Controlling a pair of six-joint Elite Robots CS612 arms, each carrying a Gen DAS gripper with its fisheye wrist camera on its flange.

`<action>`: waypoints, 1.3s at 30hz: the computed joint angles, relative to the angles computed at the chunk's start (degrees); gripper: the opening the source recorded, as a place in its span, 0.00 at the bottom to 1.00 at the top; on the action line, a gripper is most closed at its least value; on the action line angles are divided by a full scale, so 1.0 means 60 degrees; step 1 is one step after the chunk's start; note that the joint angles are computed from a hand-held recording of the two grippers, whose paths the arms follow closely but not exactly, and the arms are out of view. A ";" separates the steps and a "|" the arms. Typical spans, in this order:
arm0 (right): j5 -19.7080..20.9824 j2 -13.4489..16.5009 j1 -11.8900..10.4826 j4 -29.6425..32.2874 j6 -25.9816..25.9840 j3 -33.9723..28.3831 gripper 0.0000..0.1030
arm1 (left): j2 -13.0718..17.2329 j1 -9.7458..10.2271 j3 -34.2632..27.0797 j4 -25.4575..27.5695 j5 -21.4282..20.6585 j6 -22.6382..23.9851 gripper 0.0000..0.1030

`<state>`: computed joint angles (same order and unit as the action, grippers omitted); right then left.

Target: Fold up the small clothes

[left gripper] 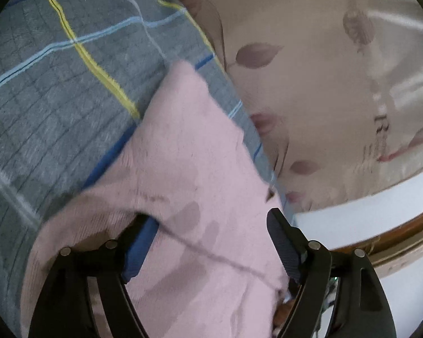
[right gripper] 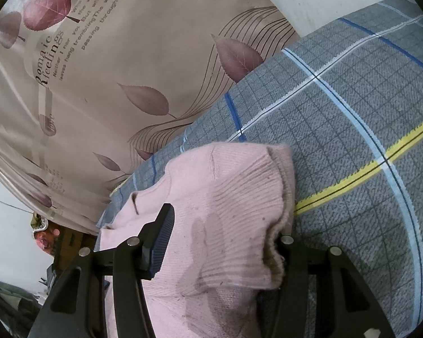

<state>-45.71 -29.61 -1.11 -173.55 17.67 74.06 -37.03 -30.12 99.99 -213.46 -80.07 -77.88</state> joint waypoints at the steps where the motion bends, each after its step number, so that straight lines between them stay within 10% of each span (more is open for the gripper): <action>1: 0.0005 0.0000 -0.0005 -0.0026 0.0014 0.0014 0.47 | 0.0079 -0.0020 -0.0029 -0.0253 0.0245 -0.0134 0.77; 4: 0.0024 0.0001 -0.0017 -0.0071 0.0039 0.0039 0.47 | 0.0299 -0.0105 -0.0187 -0.0921 0.0939 -0.0182 0.71; 8: 0.0009 -0.0002 -0.0015 -0.0068 0.0030 0.0041 0.48 | 0.0350 -0.0144 -0.0216 -0.0700 0.1377 -0.0031 0.11; 9: 0.0013 0.0000 -0.0016 -0.0065 0.0026 0.0038 0.48 | 0.0355 -0.0156 -0.0167 -0.0680 0.1557 -0.0073 0.10; 23: 0.0447 0.0025 -0.0126 -0.0568 0.0231 0.0160 0.62 | 0.0292 -0.0184 0.0286 -0.0427 0.2986 -0.0495 0.07; 25: 0.0378 0.0010 -0.0140 -0.0603 0.0292 0.0188 0.56 | 0.0301 -0.0220 0.0282 -0.0517 0.3025 -0.0334 0.07; 28: 0.0127 -0.0009 -0.0130 0.0178 0.0427 0.0085 0.13 | 0.0290 -0.0256 0.0236 -0.0456 0.2975 -0.0067 0.09; 39: -0.0125 -0.0125 -0.0082 0.0511 0.0052 0.0118 0.14 | 0.0194 -0.0463 0.0143 -0.0383 0.3497 0.1021 0.41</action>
